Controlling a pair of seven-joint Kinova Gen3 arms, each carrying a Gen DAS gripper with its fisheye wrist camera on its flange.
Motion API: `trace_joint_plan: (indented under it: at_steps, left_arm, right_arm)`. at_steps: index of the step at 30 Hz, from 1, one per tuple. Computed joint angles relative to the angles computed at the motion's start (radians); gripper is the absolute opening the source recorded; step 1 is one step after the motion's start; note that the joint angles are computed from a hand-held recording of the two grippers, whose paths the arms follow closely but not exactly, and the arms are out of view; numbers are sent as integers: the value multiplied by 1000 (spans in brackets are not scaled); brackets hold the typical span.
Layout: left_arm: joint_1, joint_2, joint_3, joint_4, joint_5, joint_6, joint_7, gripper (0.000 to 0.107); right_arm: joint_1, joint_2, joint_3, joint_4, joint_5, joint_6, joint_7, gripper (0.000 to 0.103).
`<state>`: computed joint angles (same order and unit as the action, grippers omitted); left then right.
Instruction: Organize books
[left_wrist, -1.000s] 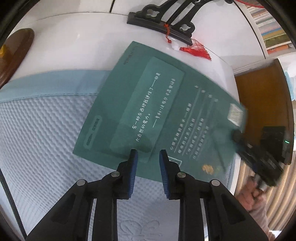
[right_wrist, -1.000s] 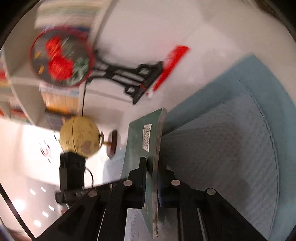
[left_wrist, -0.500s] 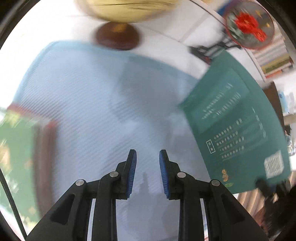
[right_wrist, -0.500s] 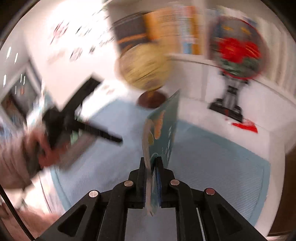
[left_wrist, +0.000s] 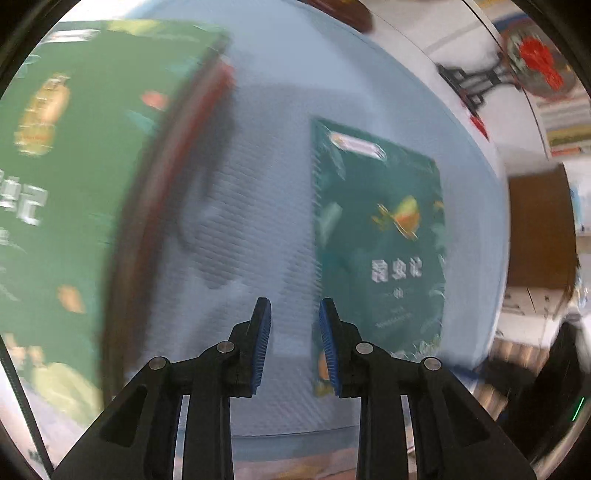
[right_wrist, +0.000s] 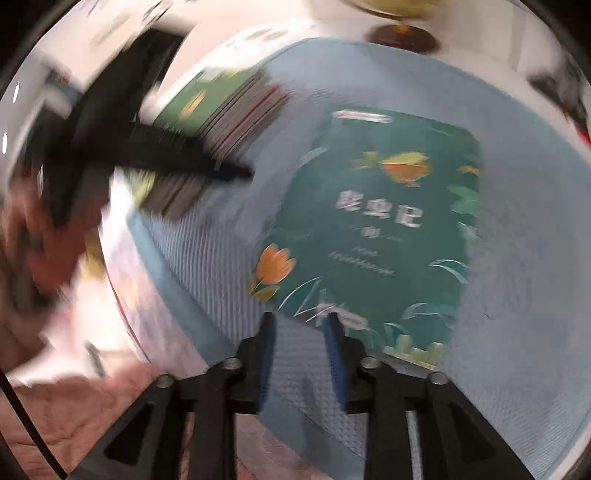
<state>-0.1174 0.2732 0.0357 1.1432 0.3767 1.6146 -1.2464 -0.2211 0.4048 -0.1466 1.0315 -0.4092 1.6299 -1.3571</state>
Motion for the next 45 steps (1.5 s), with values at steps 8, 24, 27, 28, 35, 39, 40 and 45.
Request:
trace_joint_plan:
  at_steps: [8,24,27,28,35,39,40,45]
  left_arm:
    - [20,9,19,68,42,-75,-54,30]
    - [-76,-18,-3,210,233,-181,-166,30]
    - [-53,2,5,169,191,-165,-144,30]
    - [-43,16,8,139,167,-145,-131,30]
    - [-78,32,14,149,216,-166,-147,30]
    - [-81,47,17,137,219,-167,-156,30]
    - [-74,51,17,127,204,-163,-146,27]
    - [-84,77,17,95,187,-120,-114,23]
  right_arm:
    - [232,145,1,15,-251,-91,-135,57]
    - [286,224,-41,20,-308,-72,-80,32]
    - [310,229,-47,36,-328,-58,-61,27]
    - [325,223,-47,48,-332,-49,-46,27]
    - [337,268,-53,12,-373,-34,-36,27]
    - [340,286,-57,-14,-382,-36,-39,27]
    - [337,292,-58,-26,-380,-36,-42,27]
    - [323,334,-68,-104,-377,-32,-75,27]
